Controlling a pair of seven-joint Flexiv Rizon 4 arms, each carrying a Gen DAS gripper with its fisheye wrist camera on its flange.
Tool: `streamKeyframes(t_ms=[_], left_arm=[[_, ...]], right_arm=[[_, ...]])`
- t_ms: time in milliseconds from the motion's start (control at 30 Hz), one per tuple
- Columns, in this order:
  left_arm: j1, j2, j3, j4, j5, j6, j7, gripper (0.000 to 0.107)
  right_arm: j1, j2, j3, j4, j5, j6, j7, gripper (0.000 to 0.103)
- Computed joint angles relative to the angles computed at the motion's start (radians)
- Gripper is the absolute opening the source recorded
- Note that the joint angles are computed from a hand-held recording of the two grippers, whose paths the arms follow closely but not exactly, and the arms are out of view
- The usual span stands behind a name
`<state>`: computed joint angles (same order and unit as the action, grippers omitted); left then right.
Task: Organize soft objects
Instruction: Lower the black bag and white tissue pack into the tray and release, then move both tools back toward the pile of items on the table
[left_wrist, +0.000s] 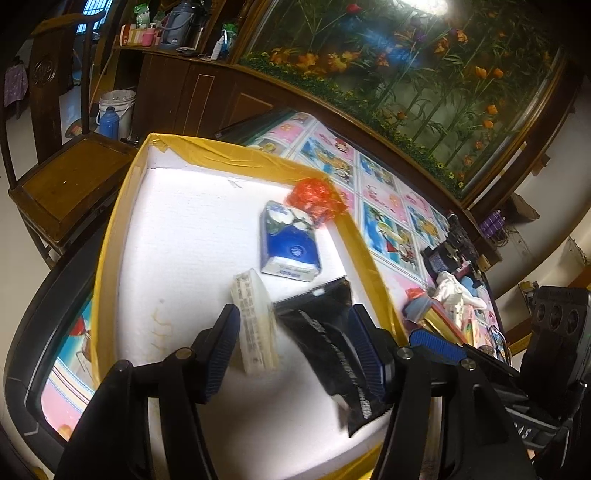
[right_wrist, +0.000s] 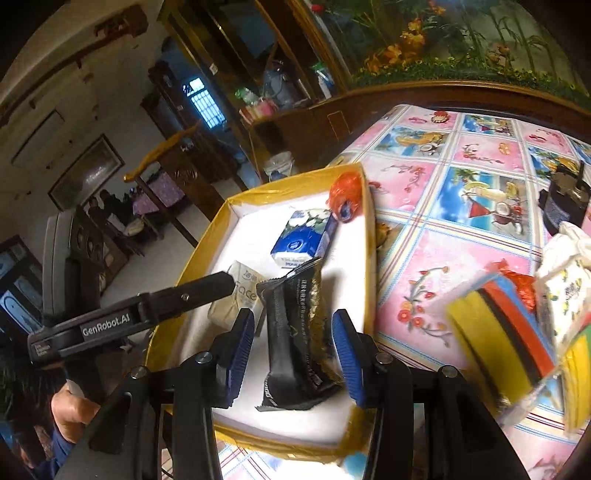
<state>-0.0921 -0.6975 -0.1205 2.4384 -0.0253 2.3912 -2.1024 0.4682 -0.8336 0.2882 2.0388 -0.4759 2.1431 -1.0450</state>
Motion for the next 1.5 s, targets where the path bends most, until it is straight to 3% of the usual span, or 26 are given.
streamKeyframes(t_ms=[233, 400, 533, 633, 800, 967, 1133, 1200, 1267, 1300, 1333, 1367, 1433, 1500], left_arm=[[-0.096, 0.025, -0.009, -0.031, -0.053, -0.038, 0.040, 0.066], [-0.139, 0.016, -0.039, -0.092, -0.057, -0.102, 0.064, 0.066], [-0.172, 0.000, -0.062, -0.157, -0.065, -0.174, 0.086, 0.072], [-0.182, -0.020, -0.084, -0.208, -0.073, -0.225, 0.085, 0.081], [-0.150, -0.055, -0.152, -0.297, -0.062, -0.329, 0.050, 0.086], [-0.230, -0.071, -0.097, -0.381, -0.165, -0.424, 0.027, 0.087], [-0.266, -0.118, -0.056, -0.486, -0.180, -0.507, 0.025, 0.087], [-0.335, -0.124, 0.006, -0.514, -0.236, -0.529, 0.073, 0.087], [-0.376, -0.132, 0.044, -0.516, -0.250, -0.498, 0.081, 0.083], [-0.400, -0.132, 0.067, -0.515, -0.262, -0.491, 0.089, 0.071], [-0.408, -0.131, 0.065, -0.506, -0.290, -0.478, 0.133, 0.047], [-0.388, -0.131, 0.050, -0.505, -0.253, -0.477, 0.121, 0.038], [-0.322, -0.133, -0.015, -0.487, -0.182, -0.448, 0.116, 0.036], [-0.349, -0.126, 0.000, -0.474, -0.203, -0.433, 0.153, 0.035]], right_arm=[[-0.128, 0.020, 0.005, 0.096, -0.052, 0.149, 0.020, 0.048], [-0.202, 0.040, -0.045, 0.183, -0.047, 0.253, 0.011, 0.051], [-0.227, 0.051, -0.088, 0.246, 0.030, 0.321, -0.013, 0.052], [-0.246, 0.054, -0.105, 0.283, 0.078, 0.367, -0.023, 0.058], [-0.281, 0.052, -0.108, 0.312, 0.090, 0.403, -0.004, 0.062], [-0.295, 0.049, -0.110, 0.313, 0.077, 0.409, 0.013, 0.062], [-0.298, 0.044, -0.117, 0.318, 0.094, 0.416, 0.022, 0.066], [-0.307, 0.043, -0.118, 0.321, 0.089, 0.413, 0.032, 0.067], [-0.303, 0.049, -0.124, 0.327, 0.099, 0.400, 0.032, 0.070], [-0.295, 0.054, -0.130, 0.330, 0.111, 0.385, 0.030, 0.072], [-0.292, 0.057, -0.133, 0.331, 0.118, 0.373, 0.028, 0.074], [-0.289, 0.061, -0.135, 0.332, 0.122, 0.357, 0.026, 0.074], [-0.270, 0.069, -0.145, 0.334, 0.143, 0.322, 0.010, 0.075], [-0.231, 0.079, -0.160, 0.334, 0.195, 0.282, -0.020, 0.075]])
